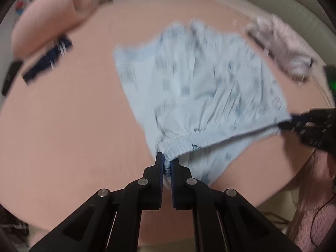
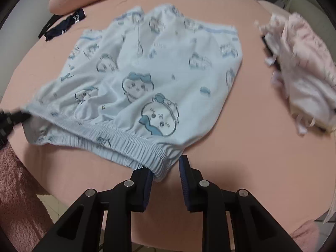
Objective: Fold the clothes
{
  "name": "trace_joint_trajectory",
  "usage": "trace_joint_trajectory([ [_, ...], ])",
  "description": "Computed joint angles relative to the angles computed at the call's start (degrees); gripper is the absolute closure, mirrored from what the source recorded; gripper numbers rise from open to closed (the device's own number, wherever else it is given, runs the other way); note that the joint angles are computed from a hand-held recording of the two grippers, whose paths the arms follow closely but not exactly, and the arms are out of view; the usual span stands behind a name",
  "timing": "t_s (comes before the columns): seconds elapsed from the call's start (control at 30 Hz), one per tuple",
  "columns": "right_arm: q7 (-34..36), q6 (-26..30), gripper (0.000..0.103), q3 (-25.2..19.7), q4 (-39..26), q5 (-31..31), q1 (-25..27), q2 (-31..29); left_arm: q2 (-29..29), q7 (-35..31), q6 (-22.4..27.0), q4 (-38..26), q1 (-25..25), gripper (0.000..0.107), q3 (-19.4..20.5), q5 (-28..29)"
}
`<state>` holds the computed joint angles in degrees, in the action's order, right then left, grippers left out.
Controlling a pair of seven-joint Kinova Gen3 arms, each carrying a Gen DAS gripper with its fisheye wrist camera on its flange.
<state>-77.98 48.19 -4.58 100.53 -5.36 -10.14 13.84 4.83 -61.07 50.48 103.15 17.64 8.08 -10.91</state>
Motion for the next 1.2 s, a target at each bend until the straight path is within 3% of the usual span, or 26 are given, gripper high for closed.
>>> trace_joint_trajectory([
  [0.1,5.45,-1.69,0.081,5.89,2.13,-5.87,-1.59,-1.29,-0.66,1.49,-3.21,2.76,2.87,0.099,-2.41,-0.28],
  [0.27,15.24,1.99,0.086,18.50,1.78,-17.52,-6.44,0.12,-0.20,1.66,-6.68,3.73,0.05,0.102,0.10,0.53],
  [0.3,16.91,3.78,0.098,19.43,1.01,-19.85,-5.78,0.80,-0.44,2.08,-6.07,3.05,-0.37,0.103,0.36,0.58],
  [0.37,18.43,8.21,0.099,18.11,-1.04,-24.51,-1.61,0.64,-3.81,3.64,-6.20,1.88,0.22,0.104,0.09,-0.76],
  [0.47,23.60,10.88,0.099,19.73,-3.66,-31.50,1.42,-4.85,-10.55,3.51,-6.03,-1.64,-1.26,0.104,2.44,-2.67],
  [0.57,28.77,14.55,0.099,27.69,-7.31,-38.49,-0.99,-11.57,-15.83,-2.59,-4.54,-7.63,0.96,0.104,-0.66,2.25],
  [0.7,31.96,20.66,0.100,38.23,-12.58,-47.81,-4.73,-19.49,-20.13,-8.88,-0.68,-15.59,-1.46,0.104,3.57,3.77],
  [0.77,32.34,21.78,0.100,40.19,-15.45,-51.61,-4.38,-21.84,-19.52,-12.38,0.87,-19.48,-1.42,0.104,2.91,6.07],
  [0.87,33.67,19.54,0.100,35.34,-20.19,-50.41,0.19,-21.23,-14.89,-14.90,3.79,-24.21,-3.54,0.104,3.43,7.41],
  [0.97,28.79,23.14,0.099,27.37,-21.68,-43.48,5.77,-16.59,-11.90,-15.72,3.61,-23.07,-3.48,0.104,0.99,12.67],
  [1.13,27.00,24.97,0.099,14.10,-10.54,-31.92,10.61,-16.58,-12.33,-12.55,1.36,-19.19,-3.72,0.104,2.56,13.24],
  [1.2,27.25,25.21,0.098,9.86,-6.00,-30.22,12.68,-17.24,-12.33,-10.34,0.97,-19.03,-3.76,0.104,3.72,11.35],
])
